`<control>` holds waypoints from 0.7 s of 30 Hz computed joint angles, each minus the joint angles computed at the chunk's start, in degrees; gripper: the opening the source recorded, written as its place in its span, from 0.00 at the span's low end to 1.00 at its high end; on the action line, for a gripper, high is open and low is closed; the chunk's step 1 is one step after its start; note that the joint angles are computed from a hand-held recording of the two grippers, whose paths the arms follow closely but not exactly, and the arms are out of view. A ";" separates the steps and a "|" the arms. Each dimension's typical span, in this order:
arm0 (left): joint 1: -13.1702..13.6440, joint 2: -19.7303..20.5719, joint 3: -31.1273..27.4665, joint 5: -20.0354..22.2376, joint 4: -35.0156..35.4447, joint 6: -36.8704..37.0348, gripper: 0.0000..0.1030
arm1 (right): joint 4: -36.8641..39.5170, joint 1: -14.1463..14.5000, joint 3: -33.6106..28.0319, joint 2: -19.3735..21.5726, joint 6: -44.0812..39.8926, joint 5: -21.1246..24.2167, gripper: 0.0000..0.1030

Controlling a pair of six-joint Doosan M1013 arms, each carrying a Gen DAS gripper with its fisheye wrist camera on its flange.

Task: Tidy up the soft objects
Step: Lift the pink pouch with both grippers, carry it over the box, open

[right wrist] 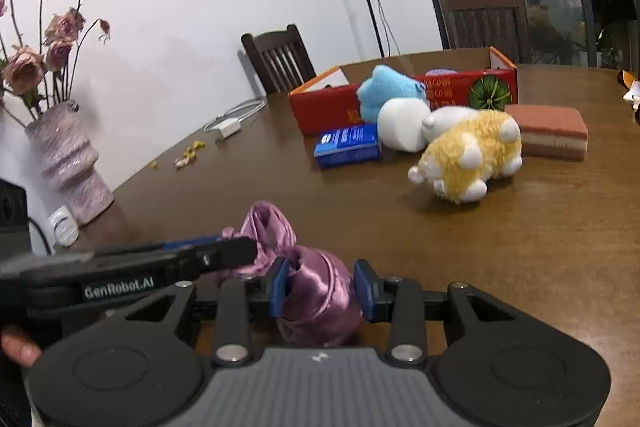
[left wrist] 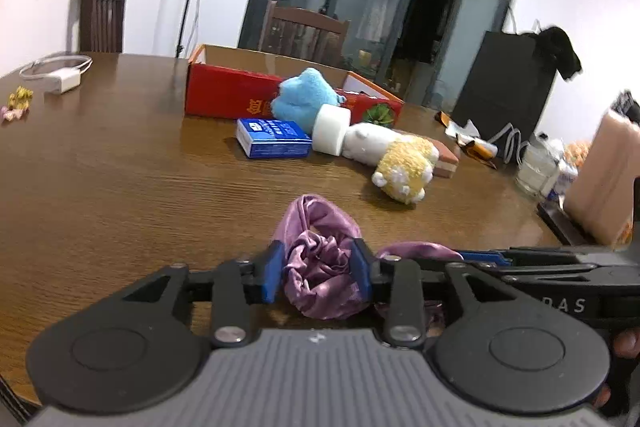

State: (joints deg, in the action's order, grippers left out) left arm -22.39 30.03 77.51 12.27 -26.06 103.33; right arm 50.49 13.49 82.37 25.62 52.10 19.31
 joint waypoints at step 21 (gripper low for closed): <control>3.94 11.39 -25.86 8.69 -18.08 16.83 0.14 | 3.51 -3.16 -18.75 7.83 -9.84 5.00 0.12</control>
State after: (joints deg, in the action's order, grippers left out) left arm -18.45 41.42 51.64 20.95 -44.14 120.16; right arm 54.00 10.33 63.62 33.45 42.26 24.31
